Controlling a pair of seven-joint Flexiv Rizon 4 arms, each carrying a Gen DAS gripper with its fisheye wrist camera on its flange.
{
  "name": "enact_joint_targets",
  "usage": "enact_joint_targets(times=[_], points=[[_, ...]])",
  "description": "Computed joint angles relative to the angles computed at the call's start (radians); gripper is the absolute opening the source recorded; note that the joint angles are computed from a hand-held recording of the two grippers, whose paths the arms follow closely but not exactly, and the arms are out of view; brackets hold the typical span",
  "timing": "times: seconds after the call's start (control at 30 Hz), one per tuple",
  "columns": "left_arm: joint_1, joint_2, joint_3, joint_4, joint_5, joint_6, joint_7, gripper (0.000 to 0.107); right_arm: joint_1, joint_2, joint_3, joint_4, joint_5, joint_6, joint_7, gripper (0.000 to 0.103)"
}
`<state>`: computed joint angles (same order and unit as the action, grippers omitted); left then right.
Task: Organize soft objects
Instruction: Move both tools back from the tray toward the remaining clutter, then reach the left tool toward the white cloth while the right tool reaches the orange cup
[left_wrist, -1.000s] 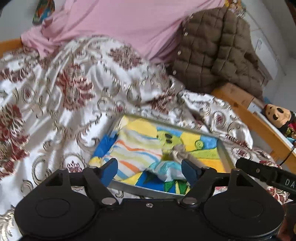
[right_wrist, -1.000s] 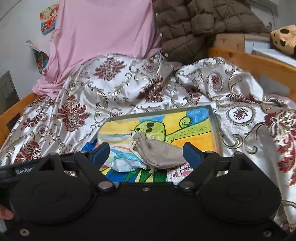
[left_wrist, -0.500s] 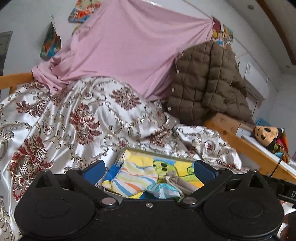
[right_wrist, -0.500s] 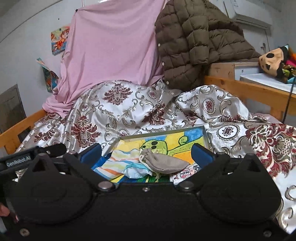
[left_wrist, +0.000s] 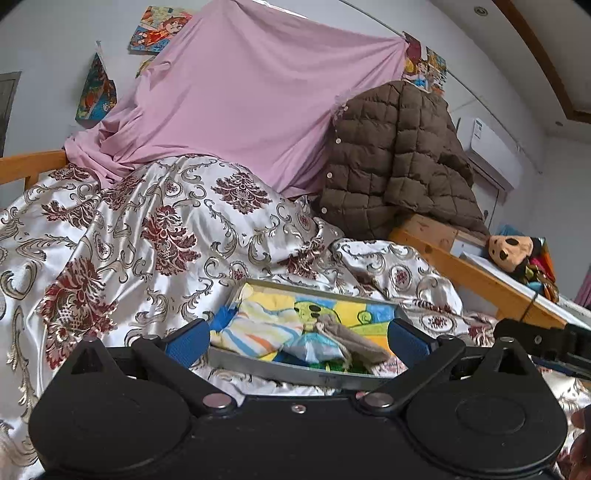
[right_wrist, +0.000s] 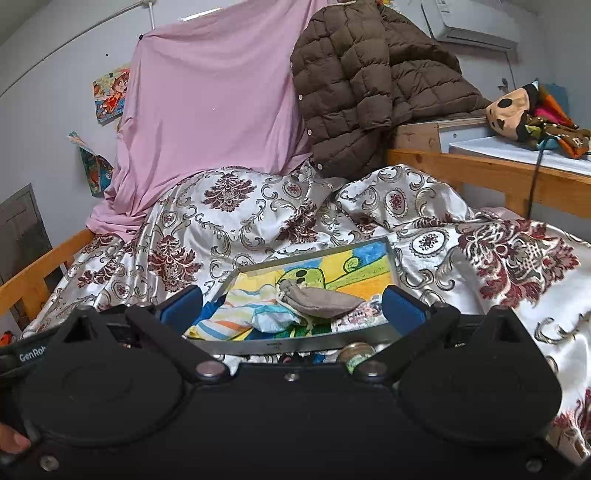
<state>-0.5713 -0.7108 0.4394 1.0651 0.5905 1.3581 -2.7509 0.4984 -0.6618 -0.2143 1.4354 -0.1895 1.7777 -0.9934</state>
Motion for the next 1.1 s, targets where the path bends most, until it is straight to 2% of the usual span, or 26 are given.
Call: enact_joint_targets(times=[0.33, 0.67, 0.9, 1.1], points=[[-0.050, 0.066, 0.011, 0.102, 0.067, -0.021, -0.038, 0.102, 0.121, 0.113, -0.111, 0.205, 0.078, 0.052, -0.055, 0.102], [-0.037, 0.144, -0.060, 0.191, 0.127, -0.086, -0.047, 0.102, 0.252, 0.209, -0.224, 0.358, 0.127, 0.017, -0.109, 0.102], [0.040, 0.189, -0.198, 0.252, 0.044, -0.223, 0.089, 0.102, 0.315, 0.262, -0.276, 0.440, 0.028, -0.081, -0.074, 0.102], [0.072, 0.199, -0.251, 0.274, 0.003, -0.274, 0.150, 0.102, 0.326, 0.288, -0.268, 0.472, -0.096, -0.173, -0.043, 0.102]])
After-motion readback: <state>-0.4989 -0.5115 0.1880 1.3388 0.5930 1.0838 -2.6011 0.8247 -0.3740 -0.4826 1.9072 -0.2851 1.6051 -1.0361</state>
